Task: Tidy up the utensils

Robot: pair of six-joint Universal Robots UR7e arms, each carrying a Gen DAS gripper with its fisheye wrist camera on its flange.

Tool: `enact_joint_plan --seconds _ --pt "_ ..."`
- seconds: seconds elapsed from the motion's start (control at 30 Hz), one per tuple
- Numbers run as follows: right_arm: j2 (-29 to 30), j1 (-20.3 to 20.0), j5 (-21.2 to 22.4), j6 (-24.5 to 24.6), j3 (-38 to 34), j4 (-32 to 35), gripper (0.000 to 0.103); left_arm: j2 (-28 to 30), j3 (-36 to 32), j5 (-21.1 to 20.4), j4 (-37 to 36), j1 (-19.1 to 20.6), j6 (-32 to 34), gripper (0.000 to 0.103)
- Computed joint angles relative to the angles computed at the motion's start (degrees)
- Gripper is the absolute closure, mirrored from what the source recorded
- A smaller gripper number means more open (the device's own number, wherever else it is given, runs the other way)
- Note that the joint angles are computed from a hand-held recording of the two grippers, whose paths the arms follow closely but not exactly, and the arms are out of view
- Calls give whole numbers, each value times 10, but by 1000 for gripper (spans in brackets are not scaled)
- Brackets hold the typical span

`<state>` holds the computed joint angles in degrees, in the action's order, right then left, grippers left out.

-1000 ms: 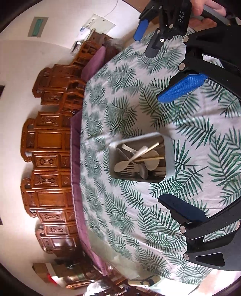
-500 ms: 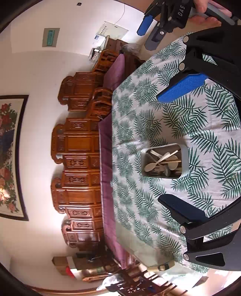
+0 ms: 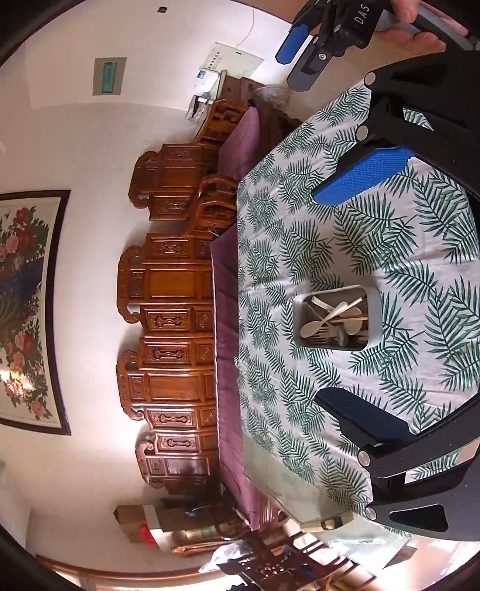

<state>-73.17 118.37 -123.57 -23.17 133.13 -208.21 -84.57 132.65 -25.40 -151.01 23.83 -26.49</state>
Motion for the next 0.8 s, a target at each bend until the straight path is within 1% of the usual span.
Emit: enact_joint_plan --seconds 0.8 --pt "-3 -1 2 1 2 -4 2 6 2 8 0 -3 -3 7"
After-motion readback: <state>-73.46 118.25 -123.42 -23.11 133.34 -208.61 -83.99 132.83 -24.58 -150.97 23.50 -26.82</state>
